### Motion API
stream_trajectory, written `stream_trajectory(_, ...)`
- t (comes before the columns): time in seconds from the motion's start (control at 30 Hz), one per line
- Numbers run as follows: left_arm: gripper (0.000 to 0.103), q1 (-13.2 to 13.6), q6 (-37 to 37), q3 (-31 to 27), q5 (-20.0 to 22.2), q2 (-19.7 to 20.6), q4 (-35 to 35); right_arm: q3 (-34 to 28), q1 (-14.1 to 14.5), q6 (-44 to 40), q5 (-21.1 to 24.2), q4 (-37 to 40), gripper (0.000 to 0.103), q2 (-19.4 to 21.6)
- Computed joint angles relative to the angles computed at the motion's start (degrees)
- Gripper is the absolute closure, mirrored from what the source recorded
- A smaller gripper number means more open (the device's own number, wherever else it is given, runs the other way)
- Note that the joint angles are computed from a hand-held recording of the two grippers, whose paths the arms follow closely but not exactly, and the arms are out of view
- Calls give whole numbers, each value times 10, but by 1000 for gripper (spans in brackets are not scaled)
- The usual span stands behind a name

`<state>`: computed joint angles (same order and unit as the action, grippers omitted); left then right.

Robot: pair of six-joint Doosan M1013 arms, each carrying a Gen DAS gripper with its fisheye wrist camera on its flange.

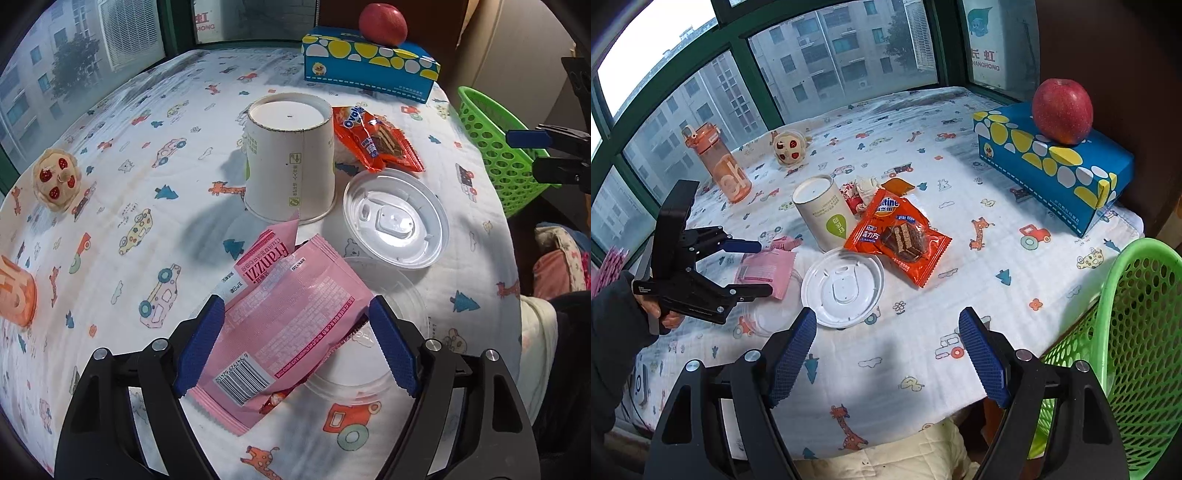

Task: Collect trash
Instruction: 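Grasp the pink snack wrapper with the left tool, then grasp the orange Ovaltine wafer packet with the right tool while the left tool holds the wrapper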

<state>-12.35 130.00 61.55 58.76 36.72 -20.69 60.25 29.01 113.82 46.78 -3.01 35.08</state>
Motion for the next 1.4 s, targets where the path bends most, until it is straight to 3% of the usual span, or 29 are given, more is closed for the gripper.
stream_trajectory(0.1, 35, 0, 3, 3, 0, -1, -2, -5, 1, -8, 4, 9, 26, 5)
stream_trajectory(0.23, 38, 1, 12, 5, -1, -3, -7, -8, 3, -19, 5, 20, 26, 8)
stream_trajectory(0.37, 36, 5, 31, 4, 2, -6, -28, -7, 3, -19, 4, 21, 26, 8)
stream_trajectory(0.47, 26, 3, 45, 4, 0, -8, -25, -5, 2, -15, 3, 21, 26, 7)
stream_trajectory(0.8, 24, -1, 43, -17, 20, 11, 11, -7, 1, -15, 9, 24, 25, 10)
stream_trajectory(0.87, 29, -1, 42, -15, 17, 11, 14, -9, 2, -16, 12, 25, 25, 12)
stream_trajectory(0.93, 43, -1, 39, -13, 17, 11, 16, -11, 2, -18, 12, 28, 25, 14)
stream_trajectory(1.2, 58, 7, 22, 14, -12, -8, -22, -20, 3, -42, 15, 45, 25, 25)
stream_trajectory(1.4, 64, 7, -22, 41, -39, -28, -12, -35, 2, -33, 11, 36, 25, 39)
